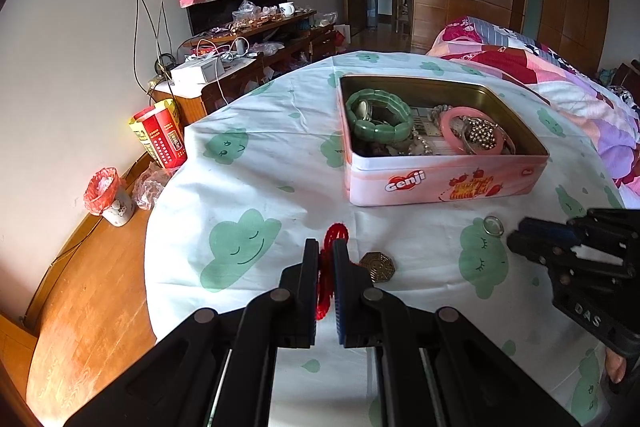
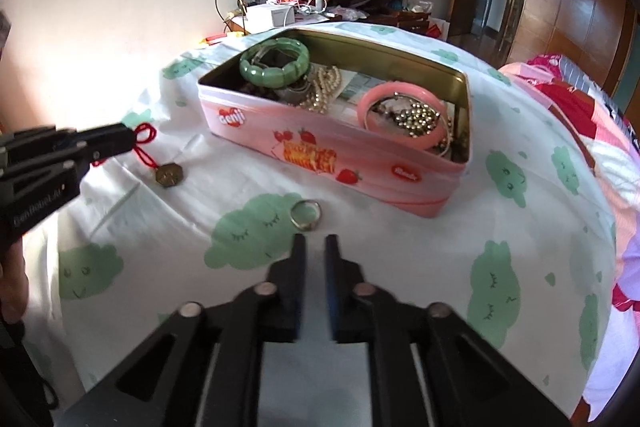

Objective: Organize jewelry

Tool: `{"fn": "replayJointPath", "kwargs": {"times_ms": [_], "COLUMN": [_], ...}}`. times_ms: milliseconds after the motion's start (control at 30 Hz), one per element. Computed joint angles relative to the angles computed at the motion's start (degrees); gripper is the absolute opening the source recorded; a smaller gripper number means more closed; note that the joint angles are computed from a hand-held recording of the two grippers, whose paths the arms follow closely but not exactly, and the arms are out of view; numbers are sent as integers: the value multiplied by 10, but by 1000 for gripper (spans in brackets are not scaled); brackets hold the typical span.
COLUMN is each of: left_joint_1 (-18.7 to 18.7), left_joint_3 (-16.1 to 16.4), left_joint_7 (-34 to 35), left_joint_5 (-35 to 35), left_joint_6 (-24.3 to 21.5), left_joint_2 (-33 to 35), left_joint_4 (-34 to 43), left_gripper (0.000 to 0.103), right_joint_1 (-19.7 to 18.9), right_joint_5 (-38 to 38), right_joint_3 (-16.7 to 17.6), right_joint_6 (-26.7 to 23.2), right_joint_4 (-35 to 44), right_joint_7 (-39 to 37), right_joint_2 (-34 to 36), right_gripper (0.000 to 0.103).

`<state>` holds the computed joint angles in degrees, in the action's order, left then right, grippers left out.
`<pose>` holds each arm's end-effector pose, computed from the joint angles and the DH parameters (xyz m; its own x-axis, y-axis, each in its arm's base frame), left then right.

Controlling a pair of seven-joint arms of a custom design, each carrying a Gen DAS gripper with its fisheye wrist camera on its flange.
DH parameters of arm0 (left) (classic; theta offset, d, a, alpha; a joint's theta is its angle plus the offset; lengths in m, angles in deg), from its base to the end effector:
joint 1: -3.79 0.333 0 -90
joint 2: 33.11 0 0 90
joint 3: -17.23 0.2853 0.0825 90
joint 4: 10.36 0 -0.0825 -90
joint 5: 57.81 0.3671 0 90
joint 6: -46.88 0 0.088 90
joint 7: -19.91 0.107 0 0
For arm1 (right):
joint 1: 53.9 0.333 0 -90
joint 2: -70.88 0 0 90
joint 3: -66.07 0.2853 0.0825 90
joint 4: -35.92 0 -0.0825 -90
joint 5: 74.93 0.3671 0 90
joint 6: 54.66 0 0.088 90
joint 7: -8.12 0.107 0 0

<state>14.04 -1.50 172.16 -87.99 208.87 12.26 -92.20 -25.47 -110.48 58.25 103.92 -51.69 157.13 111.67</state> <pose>0.7335 -0.0242 0.2904 -0.5564 -0.8296 -0.0464 -0.5769 0.4259 -0.6970 0.6510 0.2914 0.2785 -0.0879 -0.9961 -0.0031 -0.7833 0.0711 -0.6176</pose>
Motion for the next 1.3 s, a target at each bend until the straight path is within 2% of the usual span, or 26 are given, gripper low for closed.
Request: {"fn": "replayJointPath", "kwargs": {"times_ms": [133, 200, 233, 267, 333, 400, 433, 533, 633, 833, 900, 1000, 1133, 1167, 1200, 1233, 1300], "left_joint_1": [-3, -4, -4, -3, -3, -2, -1, 5, 10, 3, 2, 1, -15, -15, -17, -15, -6], "left_joint_3": [5, 6, 5, 5, 4, 3, 2, -7, -14, -7, -6, -6, 5, 5, 5, 2, -9], "left_joint_7": [-3, -4, -4, -3, -3, -1, 1, 12, 20, 19, 17, 17, 1, 0, -2, -1, 11], "left_joint_5": [7, 9, 8, 8, 8, 7, 6, -1, -7, -6, -6, -5, 11, 14, 17, 17, 11], "left_joint_6": [-12, -14, -14, -14, -11, -9, -6, 7, 11, 6, 6, 10, 2, 1, 1, -1, 2], "left_joint_2": [5, 6, 5, 5, 4, 3, 2, -2, -5, -4, -4, 0, 21, 23, 24, 24, 17], "left_joint_4": [8, 9, 8, 7, 4, 2, 0, -6, -10, -9, -9, -1, 37, 40, 42, 42, 31], "left_gripper": [6, 6, 6, 6, 6, 6, 6, 6, 6, 6, 6, 6, 6, 6, 6, 6, 6], "right_joint_1": [-19, -34, -40, -40, -31, -21, -20, -11, -3, 2, -6, -15, -35, -31, -29, -27, -19], "right_joint_5": [28, 53, 65, 72, 75, 72, 72, 65, 52, 33, 36, 49, 86, 87, 90, 94, 91], "right_joint_3": [20, 37, 44, 44, 34, 24, 23, 15, 10, 5, 9, 16, 41, 36, 35, 33, 26], "right_joint_6": [-23, -29, -29, -31, -33, -39, -37, -38, -41, -26, -8, -27, -61, -68, -82, -85, -84], "right_joint_4": [44, 65, 74, 80, 83, 82, 79, 72, 63, 31, 23, 55, 126, 140, 159, 160, 152], "right_joint_7": [-36, -67, -80, -88, -89, -86, -86, -78, -72, -48, -41, -57, -102, -104, -113, -113, -108], "right_joint_2": [25, 38, 45, 48, 51, 50, 48, 43, 38, 18, 13, 30, 73, 81, 91, 92, 87], "right_gripper": [18, 30, 42, 45, 44, 33, 20, 17, 6, 6, 9, 32, 32, 32, 31, 22, 22]}}
